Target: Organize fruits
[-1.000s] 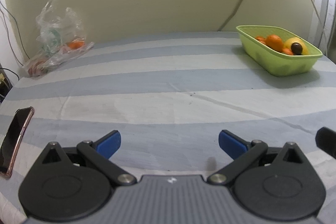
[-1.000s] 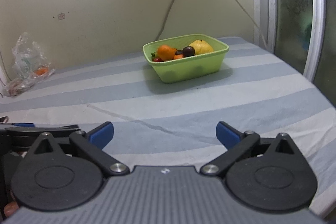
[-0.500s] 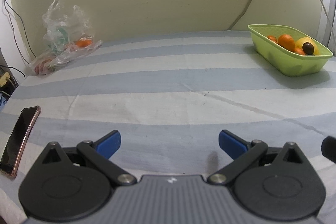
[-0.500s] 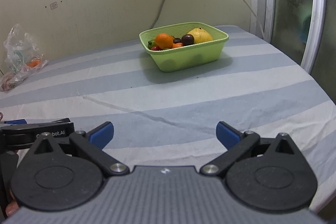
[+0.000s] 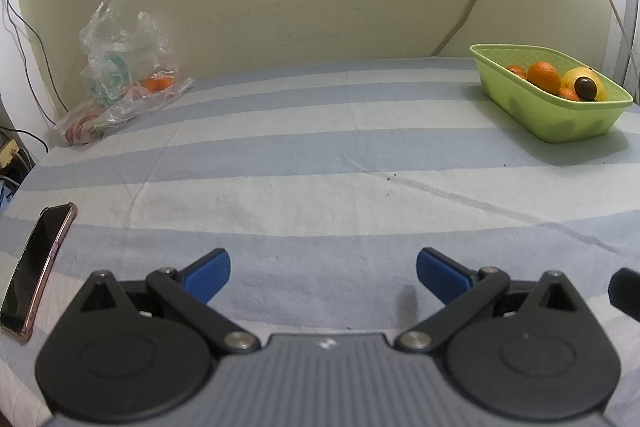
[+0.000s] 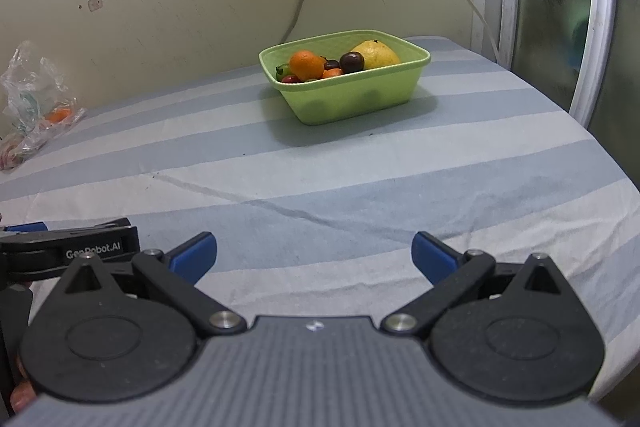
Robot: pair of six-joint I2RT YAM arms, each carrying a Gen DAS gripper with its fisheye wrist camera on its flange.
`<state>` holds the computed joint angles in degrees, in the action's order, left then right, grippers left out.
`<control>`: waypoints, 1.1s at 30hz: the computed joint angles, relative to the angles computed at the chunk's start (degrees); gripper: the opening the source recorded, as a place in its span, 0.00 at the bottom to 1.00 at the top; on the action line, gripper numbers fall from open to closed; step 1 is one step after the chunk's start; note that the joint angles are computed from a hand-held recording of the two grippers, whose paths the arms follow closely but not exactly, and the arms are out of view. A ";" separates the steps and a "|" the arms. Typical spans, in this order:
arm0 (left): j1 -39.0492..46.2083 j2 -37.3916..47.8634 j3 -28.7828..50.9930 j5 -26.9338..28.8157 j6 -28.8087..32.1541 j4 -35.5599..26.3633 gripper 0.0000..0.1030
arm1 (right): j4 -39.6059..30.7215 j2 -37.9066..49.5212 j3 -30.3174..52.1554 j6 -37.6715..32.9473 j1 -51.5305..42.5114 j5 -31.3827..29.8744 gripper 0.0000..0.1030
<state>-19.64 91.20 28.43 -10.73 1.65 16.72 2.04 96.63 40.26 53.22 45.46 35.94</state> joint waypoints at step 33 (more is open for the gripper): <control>-1.13 -0.32 -0.60 -1.20 0.00 0.68 1.00 | 5.91 -1.53 -3.73 -0.16 -0.06 -0.71 1.00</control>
<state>-20.76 90.88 27.83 -11.93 1.66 17.40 7.94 95.09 36.54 53.06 45.40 35.24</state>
